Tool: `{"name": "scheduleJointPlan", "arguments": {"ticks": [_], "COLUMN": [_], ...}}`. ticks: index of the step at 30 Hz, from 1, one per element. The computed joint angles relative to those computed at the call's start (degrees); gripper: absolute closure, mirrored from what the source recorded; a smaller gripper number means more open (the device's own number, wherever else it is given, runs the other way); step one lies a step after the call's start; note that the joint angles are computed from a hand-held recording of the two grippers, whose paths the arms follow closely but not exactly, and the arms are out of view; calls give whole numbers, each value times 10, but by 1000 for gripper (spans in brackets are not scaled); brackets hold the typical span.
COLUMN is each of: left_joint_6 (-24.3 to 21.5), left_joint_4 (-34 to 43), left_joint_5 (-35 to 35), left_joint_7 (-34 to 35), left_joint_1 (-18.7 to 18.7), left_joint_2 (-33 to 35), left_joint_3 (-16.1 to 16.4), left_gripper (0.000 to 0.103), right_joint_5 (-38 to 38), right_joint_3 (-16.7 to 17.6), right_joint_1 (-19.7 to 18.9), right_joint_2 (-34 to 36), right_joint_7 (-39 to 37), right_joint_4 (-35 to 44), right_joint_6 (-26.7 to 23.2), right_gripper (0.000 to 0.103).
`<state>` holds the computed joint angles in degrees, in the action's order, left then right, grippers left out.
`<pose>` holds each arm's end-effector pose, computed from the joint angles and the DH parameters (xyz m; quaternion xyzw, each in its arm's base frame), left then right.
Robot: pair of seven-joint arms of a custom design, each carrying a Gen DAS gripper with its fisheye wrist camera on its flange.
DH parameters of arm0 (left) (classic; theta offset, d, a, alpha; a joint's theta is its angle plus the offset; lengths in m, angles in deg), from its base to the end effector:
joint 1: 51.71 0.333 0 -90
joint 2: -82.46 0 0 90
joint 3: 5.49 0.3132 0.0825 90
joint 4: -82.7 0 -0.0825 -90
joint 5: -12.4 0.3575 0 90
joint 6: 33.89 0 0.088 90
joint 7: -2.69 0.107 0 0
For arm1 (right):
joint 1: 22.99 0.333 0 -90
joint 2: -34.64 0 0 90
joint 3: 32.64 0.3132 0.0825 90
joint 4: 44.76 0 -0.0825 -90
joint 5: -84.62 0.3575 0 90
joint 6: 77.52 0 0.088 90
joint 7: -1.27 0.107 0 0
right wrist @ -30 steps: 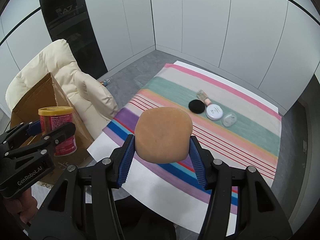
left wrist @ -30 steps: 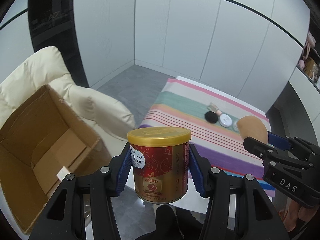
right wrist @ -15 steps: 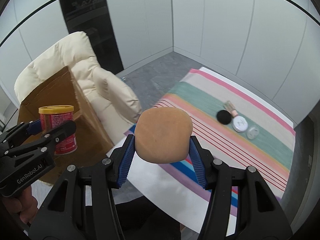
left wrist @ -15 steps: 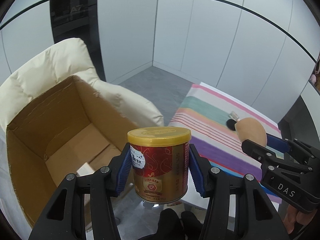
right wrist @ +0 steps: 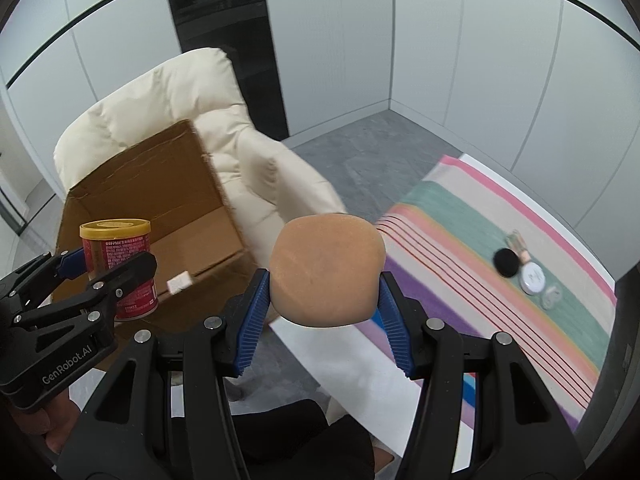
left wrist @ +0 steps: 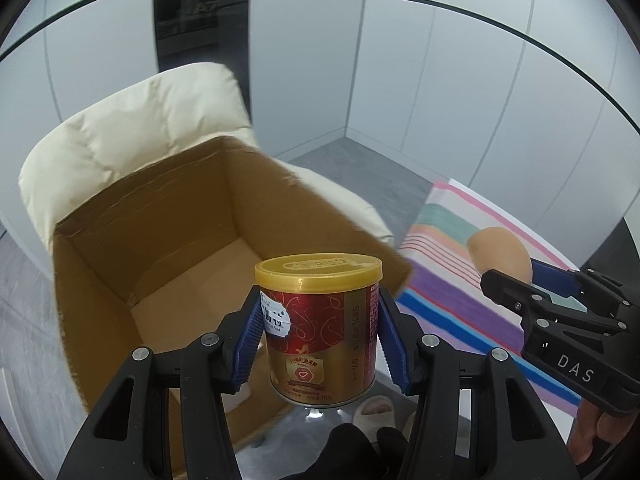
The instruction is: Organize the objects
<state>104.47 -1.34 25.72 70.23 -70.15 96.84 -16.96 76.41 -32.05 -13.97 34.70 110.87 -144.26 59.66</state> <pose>0.5802 -0.3112 0.6225 -0.5841 0.7315 -0.2983 0.1863 0.5761 0.0964 0.6371 -0.6330 0.7014 -0.2170 0.2455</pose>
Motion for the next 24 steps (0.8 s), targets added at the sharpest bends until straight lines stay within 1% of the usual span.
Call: {"name": "scheduleJointPlan", "arguments": {"ticks": [6, 11, 15, 18, 20, 22, 23, 24], "left_joint_6": [5, -7, -3, -7, -5, -1, 3, 6], "left_joint_4": [-35, -51, -74, -84, -97, -106, -111, -116], "left_joint_5": [-1, -8, -22, -15, -4, 10, 13, 13], "left_joint_7": [-8, -3, 4, 3, -6, -15, -16, -16], "left_joint_1": [18, 35, 51, 57, 61, 65, 68, 72], "left_joint_2": [-25, -37, -51, -60, -69, -77, -81, -86], "left_joint_3": [8, 10, 12, 14, 17, 19, 20, 20], "left_gripper": [48, 48, 48, 46, 40, 31, 29, 26], "right_joint_5": [4, 12, 16, 20, 21, 24, 26, 28], "right_joint_3": [9, 14, 17, 19, 20, 20, 20, 20], "right_joint_1": [17, 33, 47, 56, 62, 67, 69, 71], "right_joint_2": [32, 62, 85, 101, 111, 120, 128, 134], "right_joint_7": [-15, -27, -37, -45, -47, -48, -49, -51], "right_joint_4": [38, 76, 104, 124, 137, 150, 160, 168], "right_joint_6": [-5, -11, -18, -23, -28, -33, -37, -39], "right_gripper": [47, 47, 47, 47, 47, 47, 47, 46]}}
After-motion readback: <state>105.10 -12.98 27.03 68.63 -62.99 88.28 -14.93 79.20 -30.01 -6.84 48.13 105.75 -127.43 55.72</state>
